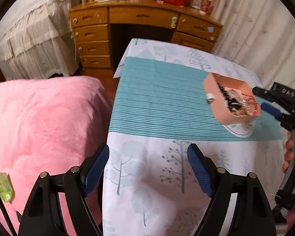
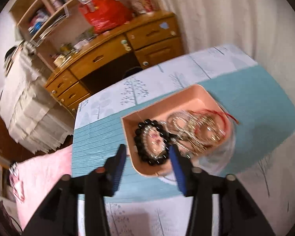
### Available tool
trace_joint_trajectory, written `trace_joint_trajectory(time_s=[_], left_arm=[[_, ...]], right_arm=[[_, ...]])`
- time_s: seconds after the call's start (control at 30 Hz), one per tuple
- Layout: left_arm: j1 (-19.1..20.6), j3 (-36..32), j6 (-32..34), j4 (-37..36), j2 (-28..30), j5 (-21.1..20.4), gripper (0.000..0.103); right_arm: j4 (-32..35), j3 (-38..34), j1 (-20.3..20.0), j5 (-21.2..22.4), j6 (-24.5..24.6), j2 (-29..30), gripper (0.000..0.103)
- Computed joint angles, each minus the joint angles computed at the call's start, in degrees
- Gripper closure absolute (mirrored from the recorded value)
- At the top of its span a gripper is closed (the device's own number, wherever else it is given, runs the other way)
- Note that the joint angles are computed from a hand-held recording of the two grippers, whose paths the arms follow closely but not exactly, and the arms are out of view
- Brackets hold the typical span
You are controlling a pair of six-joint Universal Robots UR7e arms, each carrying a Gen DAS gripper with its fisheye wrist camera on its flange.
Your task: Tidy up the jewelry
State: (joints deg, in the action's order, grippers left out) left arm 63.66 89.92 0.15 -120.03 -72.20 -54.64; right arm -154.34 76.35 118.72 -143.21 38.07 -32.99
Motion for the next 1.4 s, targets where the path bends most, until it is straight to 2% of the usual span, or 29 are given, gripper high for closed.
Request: trace_joint_trajectory(time_s=[0.07, 0.13, 0.17, 0.2, 0.23, 0.27, 0.33, 0.37, 0.47, 0.6, 0.67, 0.77, 0.87, 0.97, 1.03, 1.13, 1.27, 1.4], left_arm=[[-0.3, -0.6, -4.1, 3.4, -0.8, -0.5, 0.023], [-0.8, 0.2, -10.4, 5.1, -1.9, 0.6, 0.023], [-1.4, 1.2, -15.9, 6.7, -2.9, 2.1, 0.023], [-1.8, 1.7, -19.7, 8.5, -3.5, 3.1, 0.022], [-2.3, 2.1, -23.9, 11.2, -4.0, 4.0, 0.014], [-3.0, 2.2, -28.4, 15.4, -4.3, 4.4, 0.009], [-4.4, 3.0, -33.5, 22.4, -4.9, 2.4, 0.006], [-5.6, 4.1, -35.0, 25.4, -5.3, 0.3, 0.006], [-10.0, 8.1, -37.1, 29.1, -6.4, -3.1, 0.006], [-16.9, 12.4, -37.9, 29.3, -6.6, -4.1, 0.006], [-20.5, 13.1, -36.0, 28.8, -6.1, -3.5, 0.006], [-25.2, 13.1, -32.4, 26.6, -6.1, -1.0, 0.006], [-28.5, 13.1, -27.3, 20.8, -6.8, -1.8, 0.006], [-31.6, 13.7, -26.6, 17.0, -7.8, 1.4, 0.006], [-32.8, 14.4, -26.3, 14.9, -8.4, 3.5, 0.005], [-33.4, 14.2, -27.7, 15.8, -9.0, 4.4, 0.005], [-33.9, 16.1, -33.9, 19.1, -11.6, 6.9, 0.005], [-33.9, 16.8, -37.4, 21.3, -13.0, 8.0, 0.003]], right_arm=[[7.4, 1.3, 0.8, -1.5, 5.3, -1.7, 0.040], [18.8, 2.6, 1.3, -2.3, 10.4, -3.7, 0.038], [23.8, 3.0, 1.3, -1.5, 11.8, -4.4, 0.038], [26.4, 5.2, 1.4, 0.4, 11.5, -5.9, 0.038], [26.6, 7.0, 1.5, 1.4, 11.0, -6.9, 0.038], [24.4, 10.2, 1.8, 3.0, 8.5, -8.5, 0.038], [20.6, 16.5, 2.9, 5.5, 3.4, -11.6, 0.034], [21.3, 18.4, 3.5, 6.1, 2.1, -12.8, 0.032], [24.1, 24.2, 5.9, 6.7, -1.3, -17.3, 0.023], [24.4, 31.4, 8.7, 6.9, -3.1, -24.9, 0.010], [26.0, 33.7, 9.7, 6.0, -1.5, -28.0, 0.006], [30.8, 34.8, 10.9, 5.0, 3.7, -32.0, 0.006], [30.3, 35.6, 11.8, 5.7, 6.8, -35.8, 0.006], [26.5, 35.6, 12.4, 7.3, 6.4, -38.3, 0.006], [24.5, 35.2, 13.1, 7.6, 6.8, -39.1, 0.006], [24.7, 34.1, 14.1, 6.5, 9.7, -39.2, 0.006], [26.8, 33.4, 15.7, 2.6, 12.3, -38.5, 0.006], [29.5, 33.2, 15.3, 3.7, 13.7, -38.2, 0.005]])
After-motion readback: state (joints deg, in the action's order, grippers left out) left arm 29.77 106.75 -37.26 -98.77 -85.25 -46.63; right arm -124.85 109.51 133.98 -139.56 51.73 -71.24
